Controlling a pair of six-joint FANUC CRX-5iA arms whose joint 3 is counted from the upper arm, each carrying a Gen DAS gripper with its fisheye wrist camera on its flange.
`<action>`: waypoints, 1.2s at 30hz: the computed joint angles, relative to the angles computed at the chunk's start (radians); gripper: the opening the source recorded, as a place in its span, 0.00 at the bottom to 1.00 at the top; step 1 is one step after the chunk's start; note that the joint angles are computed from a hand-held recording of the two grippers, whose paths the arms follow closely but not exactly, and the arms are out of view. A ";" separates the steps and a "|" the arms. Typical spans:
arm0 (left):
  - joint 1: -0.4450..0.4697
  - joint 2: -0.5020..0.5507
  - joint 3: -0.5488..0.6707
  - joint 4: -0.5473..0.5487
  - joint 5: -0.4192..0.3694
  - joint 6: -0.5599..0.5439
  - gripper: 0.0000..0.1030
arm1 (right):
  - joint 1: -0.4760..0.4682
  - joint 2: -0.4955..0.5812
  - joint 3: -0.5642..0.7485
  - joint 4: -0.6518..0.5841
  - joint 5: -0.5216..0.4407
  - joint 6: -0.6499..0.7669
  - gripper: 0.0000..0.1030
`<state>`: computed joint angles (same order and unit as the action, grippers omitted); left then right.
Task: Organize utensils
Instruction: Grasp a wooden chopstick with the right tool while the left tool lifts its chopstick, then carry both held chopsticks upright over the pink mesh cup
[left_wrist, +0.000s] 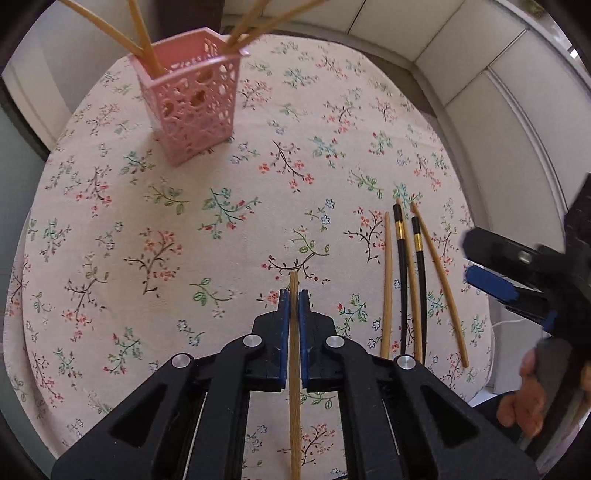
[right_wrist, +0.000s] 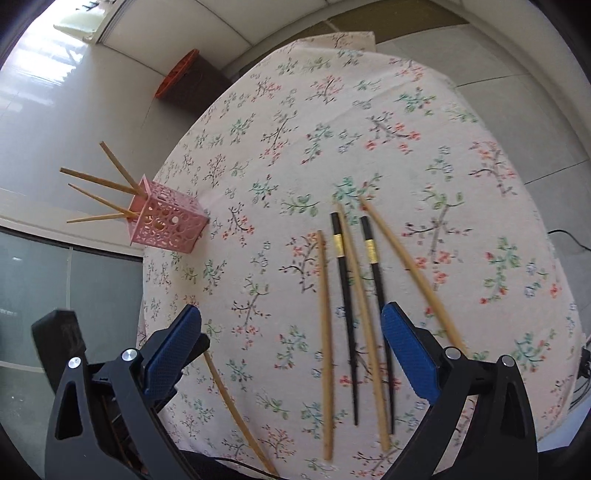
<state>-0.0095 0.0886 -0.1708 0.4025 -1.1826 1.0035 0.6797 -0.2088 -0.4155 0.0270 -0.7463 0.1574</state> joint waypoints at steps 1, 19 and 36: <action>0.017 -0.018 -0.017 0.021 0.004 -0.020 0.04 | -0.022 0.029 0.026 -0.044 0.002 0.047 0.78; 0.109 -0.060 -0.092 0.194 0.052 -0.163 0.04 | -0.042 0.328 0.279 -0.045 -0.259 0.177 0.43; 0.166 -0.198 -0.145 0.265 0.109 -0.193 0.04 | 0.198 0.081 -0.027 0.465 -0.101 -0.237 0.05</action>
<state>0.1561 -0.1098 -0.3159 0.6674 -1.0738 0.8109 0.8776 -0.1278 -0.4421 0.4922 -0.8474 -0.0795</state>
